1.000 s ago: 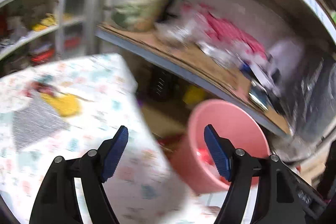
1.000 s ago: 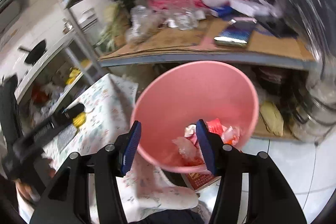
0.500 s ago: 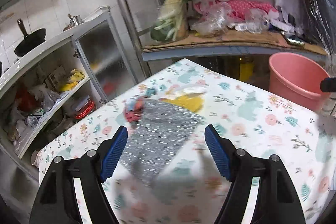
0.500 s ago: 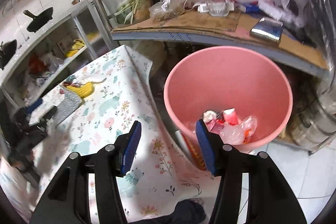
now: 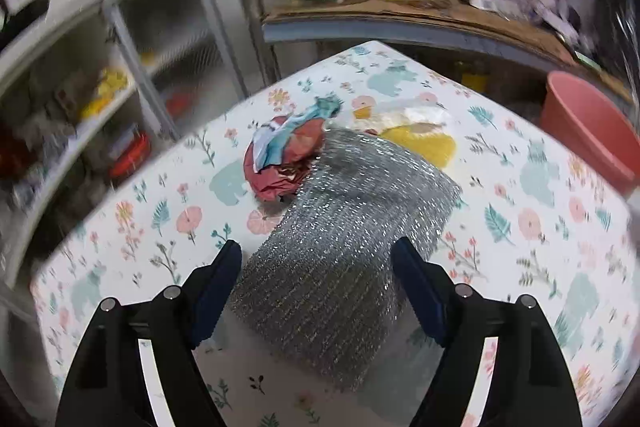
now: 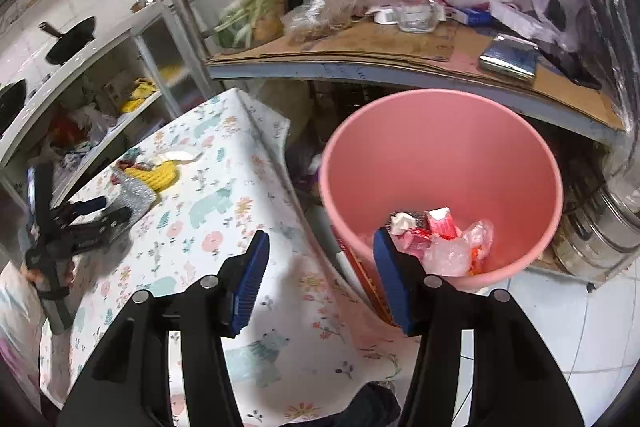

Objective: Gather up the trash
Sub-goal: 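Move the left tool to the table and grasp the silver mesh scrubber, then lift the silver mesh scrubber with the left tool toward the pink bucket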

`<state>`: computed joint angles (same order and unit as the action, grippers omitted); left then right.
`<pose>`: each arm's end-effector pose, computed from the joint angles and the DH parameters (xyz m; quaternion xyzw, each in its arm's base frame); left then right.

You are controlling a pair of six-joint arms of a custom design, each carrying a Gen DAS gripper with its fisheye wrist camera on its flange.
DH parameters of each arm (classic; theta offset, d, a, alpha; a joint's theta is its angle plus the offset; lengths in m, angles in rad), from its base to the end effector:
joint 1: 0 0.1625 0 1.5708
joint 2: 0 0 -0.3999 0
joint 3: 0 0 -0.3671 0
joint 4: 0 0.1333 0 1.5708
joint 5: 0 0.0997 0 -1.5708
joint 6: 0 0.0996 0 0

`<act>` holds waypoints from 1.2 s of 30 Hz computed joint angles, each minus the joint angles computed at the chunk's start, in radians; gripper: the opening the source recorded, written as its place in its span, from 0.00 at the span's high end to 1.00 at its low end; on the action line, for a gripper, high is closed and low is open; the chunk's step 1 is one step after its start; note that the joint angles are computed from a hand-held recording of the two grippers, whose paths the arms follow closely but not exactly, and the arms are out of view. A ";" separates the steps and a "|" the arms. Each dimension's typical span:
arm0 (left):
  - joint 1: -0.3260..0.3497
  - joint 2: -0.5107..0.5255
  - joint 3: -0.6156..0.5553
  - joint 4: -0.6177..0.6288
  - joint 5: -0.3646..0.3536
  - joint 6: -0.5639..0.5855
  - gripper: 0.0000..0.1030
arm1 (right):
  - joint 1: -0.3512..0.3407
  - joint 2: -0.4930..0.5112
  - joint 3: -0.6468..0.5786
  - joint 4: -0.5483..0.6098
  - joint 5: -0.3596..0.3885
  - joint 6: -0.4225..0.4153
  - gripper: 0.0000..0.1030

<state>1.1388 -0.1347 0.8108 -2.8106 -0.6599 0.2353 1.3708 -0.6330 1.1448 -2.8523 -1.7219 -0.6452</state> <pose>-0.1422 -0.8148 -0.0119 0.1669 0.8551 -0.2901 0.3959 -0.0395 -0.7905 0.2180 0.1764 -0.9077 0.3127 0.2173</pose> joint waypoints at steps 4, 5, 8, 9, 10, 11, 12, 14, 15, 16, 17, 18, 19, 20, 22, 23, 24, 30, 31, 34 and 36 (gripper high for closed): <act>0.008 0.017 -0.096 0.188 0.002 -0.198 0.24 | 0.002 -0.005 0.012 0.009 0.029 -0.015 0.47; 0.007 0.027 -0.128 0.241 0.011 -0.223 0.25 | 0.002 -0.005 0.016 0.001 0.030 -0.010 0.47; -0.002 0.037 -0.200 0.436 0.019 -0.329 0.40 | -0.005 -0.010 0.025 -0.007 0.049 0.020 0.47; -0.004 0.040 -0.207 0.451 0.024 -0.350 0.43 | -0.010 -0.012 0.026 -0.007 0.059 0.038 0.47; -0.004 0.041 -0.211 0.454 0.023 -0.374 0.46 | -0.012 -0.012 0.025 -0.004 0.065 0.055 0.47; -0.005 0.037 -0.207 0.459 0.028 -0.424 0.57 | -0.016 -0.014 0.023 0.004 0.071 0.070 0.47; -0.004 0.045 -0.231 0.482 0.033 -0.447 0.65 | -0.019 -0.015 0.021 0.012 0.075 0.075 0.47; -0.002 0.012 -0.188 0.482 0.022 -0.518 0.83 | -0.024 -0.016 0.014 0.025 0.075 0.089 0.47; 0.001 -0.005 -0.156 0.447 -0.006 -0.515 0.84 | -0.026 -0.016 0.013 0.027 0.075 0.096 0.47; 0.003 -0.027 -0.105 0.387 -0.035 -0.503 0.85 | -0.031 -0.018 0.010 0.033 0.081 0.108 0.47; 0.005 -0.056 -0.028 0.285 -0.073 -0.481 0.85 | -0.034 -0.019 0.008 0.038 0.084 0.117 0.47; 0.005 -0.076 0.034 0.200 -0.100 -0.470 0.86 | -0.036 -0.021 0.006 0.044 0.088 0.130 0.47; 0.004 -0.094 0.096 0.113 -0.123 -0.469 0.86 | -0.038 -0.024 0.006 0.048 0.091 0.138 0.47; 0.003 -0.106 0.137 0.059 -0.141 -0.478 0.86 | -0.040 -0.028 0.006 0.056 0.096 0.149 0.47; 0.001 -0.148 0.264 -0.082 -0.207 -0.509 0.86 | -0.042 -0.036 0.013 0.058 0.103 0.150 0.47; -0.003 -0.161 0.305 -0.123 -0.222 -0.517 0.86 | -0.040 -0.040 0.021 0.046 0.104 0.140 0.47; -0.010 -0.175 0.356 -0.171 -0.230 -0.521 0.86 | -0.038 -0.043 0.028 0.031 0.103 0.130 0.47; -0.046 -0.210 0.497 -0.277 -0.213 -0.586 0.86 | -0.035 -0.059 0.060 0.022 0.128 0.110 0.47; -0.051 -0.213 0.508 -0.282 -0.209 -0.598 0.86 | -0.033 -0.060 0.063 0.026 0.127 0.106 0.47; -0.061 -0.215 0.529 -0.320 -0.203 -0.591 0.86 | -0.029 -0.070 0.084 0.021 0.130 0.085 0.47; -0.068 -0.212 0.536 -0.366 -0.210 -0.567 0.85 | -0.027 -0.076 0.099 0.014 0.132 0.071 0.47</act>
<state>1.0704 -0.3466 1.3472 -3.1769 -0.8698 -0.3314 1.3439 -0.7093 1.2442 -2.8380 -1.5897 -0.5743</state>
